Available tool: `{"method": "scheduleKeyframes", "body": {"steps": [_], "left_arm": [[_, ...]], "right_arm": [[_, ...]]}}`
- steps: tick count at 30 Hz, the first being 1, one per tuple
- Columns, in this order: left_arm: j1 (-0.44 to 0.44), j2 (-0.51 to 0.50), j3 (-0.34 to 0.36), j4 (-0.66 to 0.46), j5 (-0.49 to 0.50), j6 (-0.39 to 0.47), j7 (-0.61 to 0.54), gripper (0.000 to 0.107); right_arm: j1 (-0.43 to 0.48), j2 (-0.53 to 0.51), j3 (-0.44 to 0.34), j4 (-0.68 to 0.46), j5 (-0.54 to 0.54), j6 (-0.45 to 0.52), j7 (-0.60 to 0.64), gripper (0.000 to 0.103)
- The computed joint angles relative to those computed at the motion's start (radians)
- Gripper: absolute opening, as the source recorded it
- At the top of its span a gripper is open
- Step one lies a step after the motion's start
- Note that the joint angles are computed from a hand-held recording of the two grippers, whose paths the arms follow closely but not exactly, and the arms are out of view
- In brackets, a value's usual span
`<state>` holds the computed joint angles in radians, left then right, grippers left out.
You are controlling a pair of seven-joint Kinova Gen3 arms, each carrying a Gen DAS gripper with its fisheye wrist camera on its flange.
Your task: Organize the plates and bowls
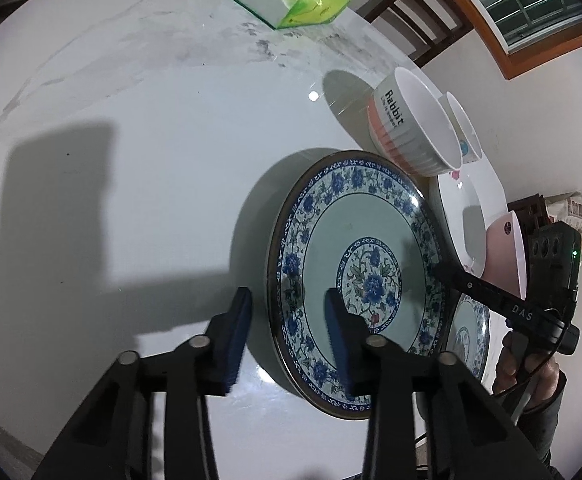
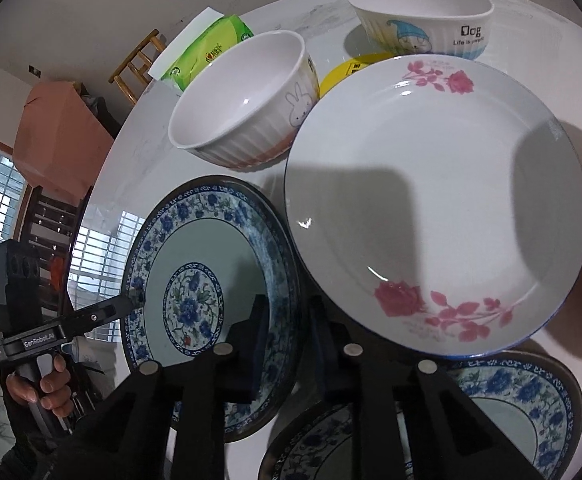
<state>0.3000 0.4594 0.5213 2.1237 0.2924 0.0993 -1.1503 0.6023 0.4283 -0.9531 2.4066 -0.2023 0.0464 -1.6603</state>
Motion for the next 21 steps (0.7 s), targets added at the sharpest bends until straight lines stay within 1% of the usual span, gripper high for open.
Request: {"method": "scheduleKeyframes", "body": {"steps": [2,3,4,6,7,8,10,11,13,14,18,21], "left_arm": [[-0.006,0.011,0.010,-0.004,0.002,-0.002,-0.014,0.021],[0.009,0.009,-0.006,-0.009,0.000,0.005,-0.012,0.021],[0.042,0.002,-0.040,-0.017,-0.018,0.020,0.006,0.020],[0.094,-0.008,-0.096,-0.031,-0.025,0.042,0.011,0.013],[0.114,-0.012,-0.117,-0.033,-0.030,0.050,0.015,0.013],[0.116,-0.015,-0.120,-0.031,-0.030,0.052,0.013,0.014],[0.088,-0.021,-0.093,-0.016,-0.022,0.044,-0.001,0.014],[0.086,-0.028,-0.092,-0.010,-0.019,0.043,-0.003,0.014],[0.095,-0.051,-0.105,0.001,-0.019,0.050,-0.001,0.014],[0.100,-0.059,-0.111,0.004,-0.018,0.056,-0.001,0.014],[0.138,-0.114,-0.164,0.029,-0.025,0.082,0.012,0.015],[0.180,-0.161,-0.216,0.044,-0.048,0.112,0.028,0.015]], "right_arm": [[-0.008,0.012,0.011,-0.005,0.010,0.004,-0.004,0.015],[0.010,0.017,-0.003,-0.003,0.003,0.001,0.007,0.015],[0.019,0.015,-0.009,-0.003,0.005,0.004,0.009,0.015],[-0.009,-0.005,0.012,0.003,-0.003,-0.003,-0.001,0.015],[-0.039,-0.009,0.027,0.009,-0.007,-0.020,-0.013,0.015],[-0.050,-0.017,0.031,0.014,-0.007,-0.025,-0.025,0.015],[-0.044,-0.041,0.015,0.025,0.001,-0.027,-0.047,0.015],[-0.058,-0.047,0.017,0.027,0.005,-0.035,-0.062,0.015],[-0.054,-0.076,-0.001,0.039,0.010,-0.036,-0.091,0.015],[-0.073,-0.090,0.005,0.040,0.009,-0.033,-0.110,0.015],[-0.120,-0.134,-0.012,0.064,0.010,-0.056,-0.180,0.015],[-0.120,-0.146,-0.047,0.081,0.023,-0.075,-0.241,0.015]]}}
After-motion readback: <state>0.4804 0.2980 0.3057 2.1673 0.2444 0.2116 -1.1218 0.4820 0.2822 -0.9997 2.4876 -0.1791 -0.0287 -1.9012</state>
